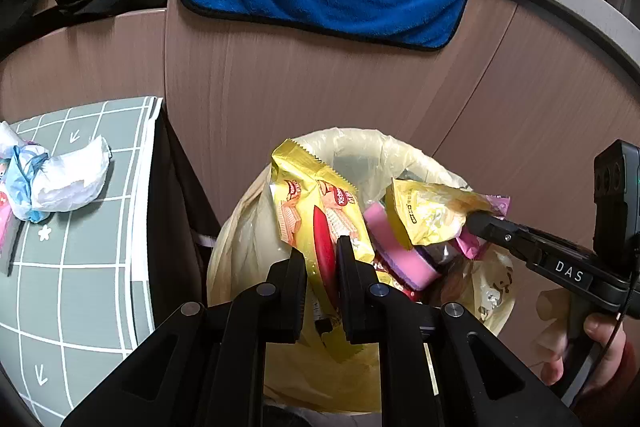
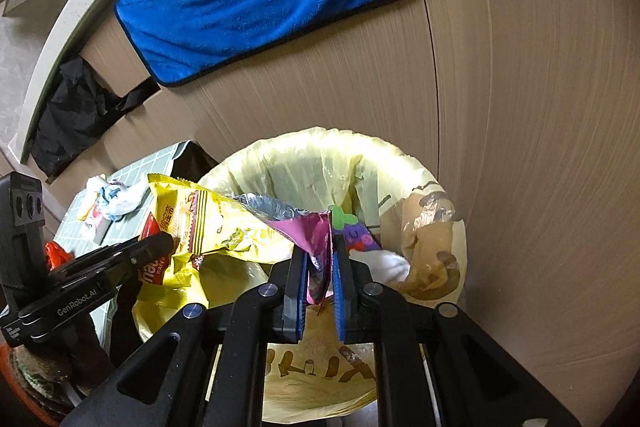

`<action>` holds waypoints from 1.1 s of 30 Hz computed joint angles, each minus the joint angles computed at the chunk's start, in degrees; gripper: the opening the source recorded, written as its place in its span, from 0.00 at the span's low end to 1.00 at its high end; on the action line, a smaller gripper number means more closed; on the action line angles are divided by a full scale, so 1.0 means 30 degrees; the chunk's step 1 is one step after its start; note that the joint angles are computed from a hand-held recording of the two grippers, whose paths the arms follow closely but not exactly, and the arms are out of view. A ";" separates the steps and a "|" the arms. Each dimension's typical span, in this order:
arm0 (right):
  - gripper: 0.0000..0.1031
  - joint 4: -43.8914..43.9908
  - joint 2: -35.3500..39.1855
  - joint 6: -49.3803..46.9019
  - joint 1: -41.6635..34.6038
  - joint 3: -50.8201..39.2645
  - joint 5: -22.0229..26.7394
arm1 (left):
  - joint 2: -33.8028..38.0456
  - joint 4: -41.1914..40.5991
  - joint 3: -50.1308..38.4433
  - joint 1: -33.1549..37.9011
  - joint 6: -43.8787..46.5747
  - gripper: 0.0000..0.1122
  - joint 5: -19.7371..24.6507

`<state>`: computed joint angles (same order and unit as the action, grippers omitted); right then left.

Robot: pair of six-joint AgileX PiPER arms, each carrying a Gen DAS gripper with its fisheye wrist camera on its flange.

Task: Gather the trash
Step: 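Carry both wrappers over the bin and open both tools to drop them, then move both tools back to the table trash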

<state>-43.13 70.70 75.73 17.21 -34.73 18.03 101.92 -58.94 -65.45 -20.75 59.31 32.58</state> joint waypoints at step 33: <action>0.46 -0.5468 -0.2405 0.6313 0.5470 -0.1244 0.4978 | -0.5240 0.0090 0.1147 0.6560 0.0202 0.51 0.2828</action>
<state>-59.53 63.49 94.67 33.62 -38.46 32.96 86.20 -58.67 -62.01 -1.06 59.91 41.06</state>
